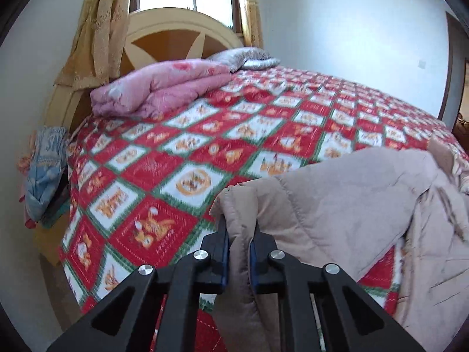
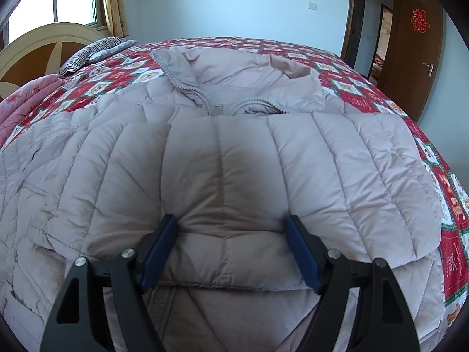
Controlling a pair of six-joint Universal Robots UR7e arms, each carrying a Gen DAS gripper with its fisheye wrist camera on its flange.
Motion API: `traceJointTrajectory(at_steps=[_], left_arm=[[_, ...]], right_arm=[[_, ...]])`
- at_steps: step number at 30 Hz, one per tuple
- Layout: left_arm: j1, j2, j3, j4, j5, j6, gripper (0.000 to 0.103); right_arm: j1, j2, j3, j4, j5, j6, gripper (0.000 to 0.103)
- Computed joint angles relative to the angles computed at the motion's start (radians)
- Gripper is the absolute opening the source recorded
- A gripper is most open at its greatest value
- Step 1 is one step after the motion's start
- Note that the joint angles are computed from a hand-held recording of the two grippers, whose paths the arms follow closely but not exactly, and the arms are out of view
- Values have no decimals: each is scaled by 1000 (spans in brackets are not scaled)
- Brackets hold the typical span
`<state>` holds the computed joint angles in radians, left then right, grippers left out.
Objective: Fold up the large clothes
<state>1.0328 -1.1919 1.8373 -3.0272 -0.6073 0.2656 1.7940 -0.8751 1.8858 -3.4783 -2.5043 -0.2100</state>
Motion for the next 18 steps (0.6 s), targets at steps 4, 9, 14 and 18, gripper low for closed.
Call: traceJointTrajectory(at_steps=[4, 9, 14, 18], left_arm=[[-54, 1, -11, -65, 2, 105, 10], [-119, 23, -38, -51, -43, 127, 10], [-187, 85, -99, -43, -113, 159, 10], [-248, 161, -153, -45, -175, 212, 10]], right_arm=[[23, -40, 35, 15, -20, 5, 79], [38, -68, 84, -27, -39, -5, 79], [26, -95, 130, -53, -52, -2, 79], [17, -121, 165, -86, -47, 9, 79]])
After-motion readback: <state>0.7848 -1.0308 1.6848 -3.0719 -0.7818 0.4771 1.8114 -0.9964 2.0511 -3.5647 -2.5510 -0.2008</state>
